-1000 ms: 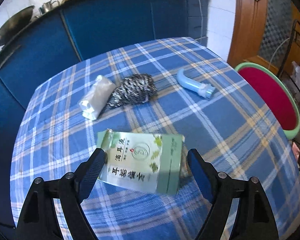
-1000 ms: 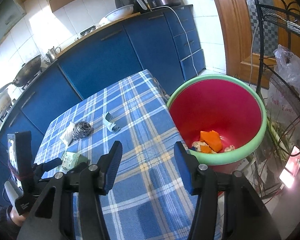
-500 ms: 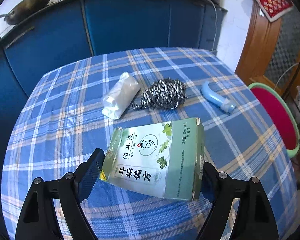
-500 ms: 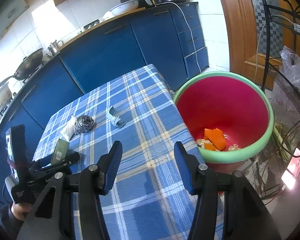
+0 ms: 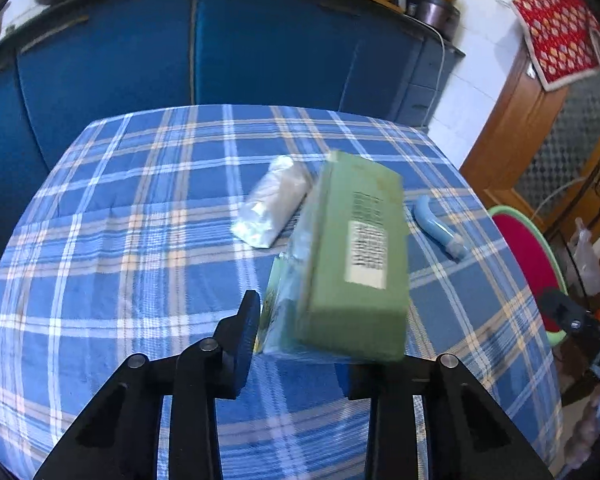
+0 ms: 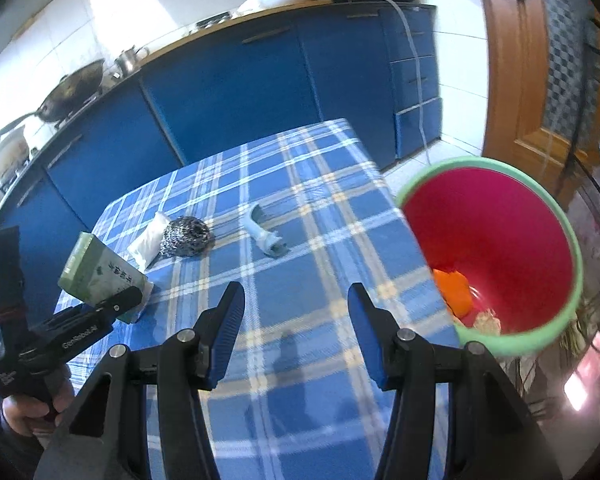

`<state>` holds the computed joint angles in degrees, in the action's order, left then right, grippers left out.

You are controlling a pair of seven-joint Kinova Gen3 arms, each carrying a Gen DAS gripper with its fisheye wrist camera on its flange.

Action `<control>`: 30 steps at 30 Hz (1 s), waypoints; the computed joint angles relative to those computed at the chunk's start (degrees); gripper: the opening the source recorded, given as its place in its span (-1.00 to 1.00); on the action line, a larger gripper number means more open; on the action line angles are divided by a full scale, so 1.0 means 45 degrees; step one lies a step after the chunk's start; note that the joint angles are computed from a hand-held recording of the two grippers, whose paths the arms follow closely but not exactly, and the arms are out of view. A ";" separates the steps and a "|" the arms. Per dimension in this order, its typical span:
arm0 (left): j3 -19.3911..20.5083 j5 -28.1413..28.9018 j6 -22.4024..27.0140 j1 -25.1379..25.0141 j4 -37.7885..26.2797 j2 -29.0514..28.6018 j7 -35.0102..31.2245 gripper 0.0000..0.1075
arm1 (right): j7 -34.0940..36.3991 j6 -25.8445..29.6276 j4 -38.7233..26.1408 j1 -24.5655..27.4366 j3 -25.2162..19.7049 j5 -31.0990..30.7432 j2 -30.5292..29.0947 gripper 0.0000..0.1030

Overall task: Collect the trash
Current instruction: 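Grasp the green box with the left tool while the right tool grasps the light-blue plastic piece, then carry the green box and light-blue piece over the red bin with both tools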

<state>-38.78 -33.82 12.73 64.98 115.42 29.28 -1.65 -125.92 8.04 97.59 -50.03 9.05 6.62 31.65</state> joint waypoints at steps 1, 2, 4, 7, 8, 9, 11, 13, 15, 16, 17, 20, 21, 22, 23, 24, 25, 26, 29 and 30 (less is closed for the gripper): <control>-0.0097 0.0007 -0.0006 0.0047 0.0056 -0.0021 0.0082 -0.45 | 0.0133 0.0292 -0.0369 0.0126 -0.0198 0.0030 0.0191 0.08; -0.0152 0.0028 0.0043 0.0045 0.0099 -0.0064 0.0139 -0.54 | 0.0300 0.0477 -0.0650 0.0347 -0.0489 0.0072 0.0336 0.08; -0.0156 0.0039 -0.0080 -0.0086 0.0248 -0.0207 0.0249 -0.54 | 0.0663 0.1025 -0.1392 0.0725 -0.1008 0.0171 0.0742 0.08; -0.0243 0.0178 -0.0394 -0.0234 0.0464 -0.0295 0.0233 -0.54 | 0.0960 0.1867 -0.2476 0.0895 -0.1328 0.0362 0.1367 0.08; -0.0344 0.0253 -0.0459 -0.0191 0.0508 -0.0281 0.0192 -0.54 | 0.1031 0.2126 -0.2799 0.0960 -0.1423 0.0405 0.1559 0.08; -0.0394 0.0364 -0.0528 -0.0204 0.0542 -0.0270 0.0118 -0.55 | 0.1136 0.2464 -0.3220 0.1063 -0.1562 0.0432 0.1795 0.08; -0.0292 0.0670 -0.0671 -0.0420 0.0597 -0.0293 -0.0178 -0.55 | 0.1327 0.2960 -0.3844 0.1267 -0.1827 0.0448 0.2145 0.08; -0.0143 0.1030 -0.0689 -0.0640 0.0577 -0.0310 -0.0539 -0.55 | 0.1582 0.3337 -0.4418 0.1464 -0.2068 0.0468 0.2459 0.08; -0.0114 0.1340 -0.0716 -0.0718 0.0565 -0.0303 -0.0816 -0.55 | 0.1752 0.3657 -0.4954 0.1549 -0.2135 0.0492 0.2741 0.08; -0.0122 0.1482 -0.0741 -0.0738 0.0568 -0.0303 -0.0943 -0.55 | 0.1836 0.3834 -0.5201 0.1597 -0.2178 0.0487 0.2860 0.08; -0.0155 0.1618 -0.0794 -0.0742 0.0582 -0.0300 -0.1058 -0.55 | 0.1951 0.3969 -0.5405 0.1689 -0.2268 0.0457 0.2968 0.08; -0.0193 0.2037 -0.0851 -0.0777 0.0569 -0.0273 -0.1471 -0.55 | 0.2324 0.4371 -0.6003 0.1965 -0.2562 0.0272 0.3307 0.08; -0.0241 0.2165 -0.0890 -0.0751 0.0580 -0.0265 -0.1579 -0.55 | 0.2408 0.4485 -0.6159 0.1994 -0.2600 0.0222 0.3395 0.08; -0.0253 0.2306 -0.0945 -0.0767 0.0598 -0.0263 -0.1698 -0.55 | 0.2494 0.4626 -0.6336 0.2009 -0.2627 0.0183 0.3492 0.08; -0.0259 0.2440 -0.0958 -0.0778 0.0597 -0.0261 -0.1844 -0.55 | 0.2587 0.4704 -0.6452 0.2022 -0.2660 0.0149 0.3570 0.05; -0.0267 0.2571 -0.1016 -0.0801 0.0615 -0.0255 -0.1977 -0.55 | 0.2647 0.4760 -0.6519 0.2016 -0.2670 0.0117 0.3619 -0.02; -0.0279 0.2714 -0.1058 -0.0811 0.0623 -0.0245 -0.2113 -0.55 | 0.2600 0.4718 -0.6519 0.1867 -0.2501 0.0196 0.3641 -0.07; -0.0312 0.2851 -0.1073 -0.0795 0.0629 -0.0236 -0.2252 -0.55 | 0.2601 0.4765 -0.6569 0.1768 -0.2403 0.0265 0.3671 -0.16; -0.0444 0.3214 -0.1092 -0.0704 0.0633 -0.0203 -0.2596 -0.55 | 0.2523 0.4755 -0.6561 0.1556 -0.2186 0.0432 0.3681 -0.44; -0.0481 0.3323 -0.1125 -0.0685 0.0644 -0.0189 -0.2701 -0.55 | 0.2514 0.4727 -0.6525 0.1523 -0.2157 0.0479 0.3665 -0.46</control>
<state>-40.94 -18.87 7.66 61.89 118.31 28.43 -13.80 -114.61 29.31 68.23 -43.17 -0.65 8.78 48.14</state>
